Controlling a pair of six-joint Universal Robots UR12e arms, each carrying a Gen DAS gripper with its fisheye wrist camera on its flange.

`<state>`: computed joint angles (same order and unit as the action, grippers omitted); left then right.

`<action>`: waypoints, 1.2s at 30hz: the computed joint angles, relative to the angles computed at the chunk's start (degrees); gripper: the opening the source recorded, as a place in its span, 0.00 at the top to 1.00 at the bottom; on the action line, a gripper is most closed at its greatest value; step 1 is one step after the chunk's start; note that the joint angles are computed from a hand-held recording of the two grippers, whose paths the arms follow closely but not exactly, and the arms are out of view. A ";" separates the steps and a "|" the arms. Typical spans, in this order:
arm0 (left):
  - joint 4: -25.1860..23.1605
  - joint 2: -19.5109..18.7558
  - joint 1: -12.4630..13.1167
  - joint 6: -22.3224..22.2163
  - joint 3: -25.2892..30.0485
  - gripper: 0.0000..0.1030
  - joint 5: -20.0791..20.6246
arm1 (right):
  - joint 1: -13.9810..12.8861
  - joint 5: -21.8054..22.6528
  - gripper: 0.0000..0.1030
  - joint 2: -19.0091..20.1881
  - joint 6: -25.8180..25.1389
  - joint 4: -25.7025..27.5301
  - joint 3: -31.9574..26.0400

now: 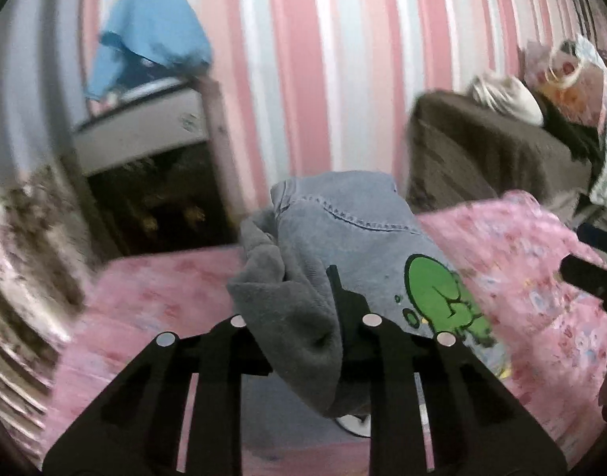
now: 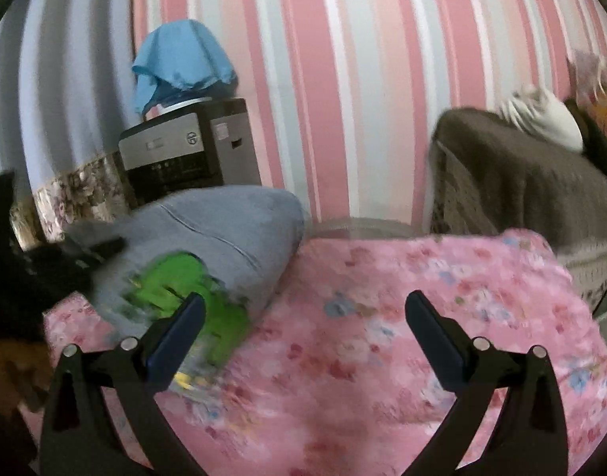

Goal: Fold large clothes

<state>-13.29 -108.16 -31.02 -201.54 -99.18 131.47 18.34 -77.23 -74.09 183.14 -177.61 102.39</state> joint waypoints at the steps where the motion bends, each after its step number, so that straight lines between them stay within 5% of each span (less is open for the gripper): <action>1: 0.25 0.90 0.32 0.34 -0.74 0.81 0.71 | 0.77 -0.68 0.02 0.54 0.06 0.25 -0.96; 5: 0.65 4.32 1.88 -0.88 -4.64 0.82 1.76 | 3.77 -2.74 0.02 2.64 -0.23 1.62 -4.27; 8: 2.13 5.77 3.45 -3.56 -7.88 0.82 -1.96 | 5.92 -3.61 0.02 4.27 -1.25 3.96 -6.46; 13: 4.64 5.18 5.12 -5.97 -11.14 0.82 -9.12 | 6.98 -5.85 0.02 4.94 1.24 3.65 -6.94; 22: 8.15 3.92 6.23 -6.47 -12.39 0.81 -11.92 | 8.43 -9.65 0.02 7.83 -3.28 5.94 -9.67; 26: 9.68 1.50 6.00 -6.29 -12.34 0.77 -10.92 | 10.23 -17.51 0.03 10.18 -5.77 12.36 -10.87; 33: 8.86 1.46 6.44 -13.81 -12.07 0.67 -12.08 | 9.36 -14.94 0.02 9.88 -2.66 9.79 -9.24; 36: 9.21 3.14 7.40 -15.07 -12.95 0.52 -14.92 | 8.02 -11.36 0.02 8.67 -1.12 8.81 -8.68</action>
